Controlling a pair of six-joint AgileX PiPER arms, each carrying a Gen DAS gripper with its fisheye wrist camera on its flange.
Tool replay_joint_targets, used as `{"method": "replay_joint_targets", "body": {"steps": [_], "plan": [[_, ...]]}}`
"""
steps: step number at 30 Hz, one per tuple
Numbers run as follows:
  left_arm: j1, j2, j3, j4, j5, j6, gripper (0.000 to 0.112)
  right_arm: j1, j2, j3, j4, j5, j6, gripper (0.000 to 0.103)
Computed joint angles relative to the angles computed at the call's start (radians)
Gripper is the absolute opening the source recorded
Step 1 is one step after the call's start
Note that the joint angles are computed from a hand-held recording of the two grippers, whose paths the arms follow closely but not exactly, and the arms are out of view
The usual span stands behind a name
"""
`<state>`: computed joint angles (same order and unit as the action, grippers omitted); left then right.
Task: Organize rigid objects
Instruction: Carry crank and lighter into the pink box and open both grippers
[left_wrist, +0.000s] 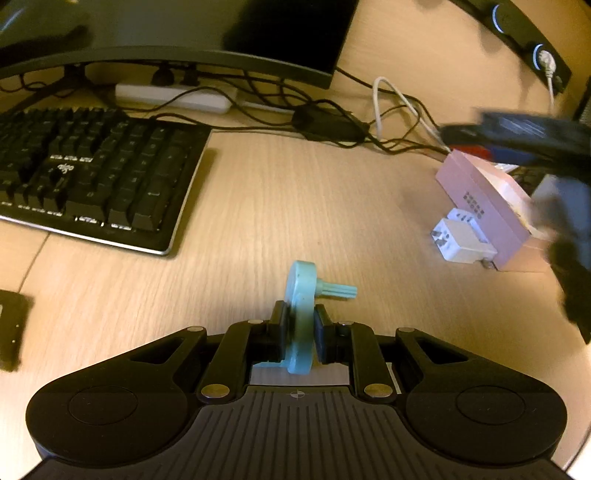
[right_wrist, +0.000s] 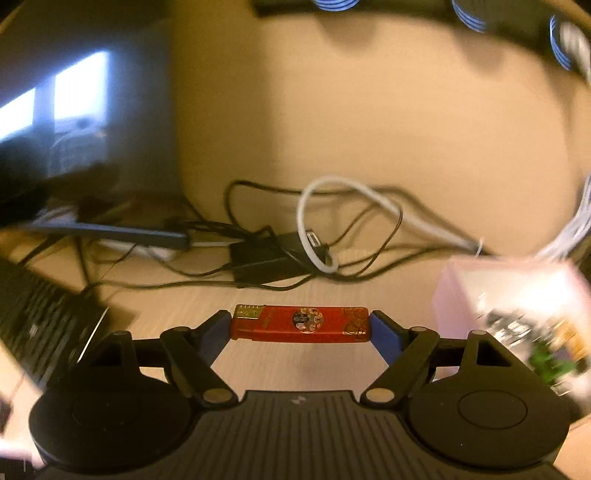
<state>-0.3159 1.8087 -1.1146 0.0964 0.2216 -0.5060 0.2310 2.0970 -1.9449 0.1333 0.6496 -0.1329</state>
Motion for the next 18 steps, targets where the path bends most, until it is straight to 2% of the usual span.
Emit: {"method": "replay_joint_targets", "body": {"steps": [3, 5, 8, 13, 16, 18], "plan": [[-0.029, 0.014, -0.044, 0.16, 0.066, -0.184, 0.017, -0.029, -0.157, 0.212, 0.061, -0.058, -0.171, 0.081], [-0.05, 0.022, -0.065, 0.221, 0.101, -0.269, 0.016, -0.057, -0.239, 0.313, 0.104, -0.059, -0.285, 0.081], [-0.102, 0.03, -0.101, 0.307, 0.174, -0.381, 0.016, -0.125, -0.338, 0.424, 0.205, -0.014, -0.455, 0.081], [-0.203, 0.024, -0.144, 0.21, 0.23, -0.312, 0.014, -0.279, -0.475, 0.579, 0.34, 0.032, -0.688, 0.081], [-0.271, 0.044, -0.211, 0.008, 0.253, -0.117, 0.014, -0.4, -0.51, 0.628, 0.441, 0.072, -0.82, 0.081], [-0.32, 0.073, -0.282, -0.059, 0.286, -0.036, 0.014, -0.467, -0.521, 0.665, 0.489, 0.06, -0.905, 0.081]]}}
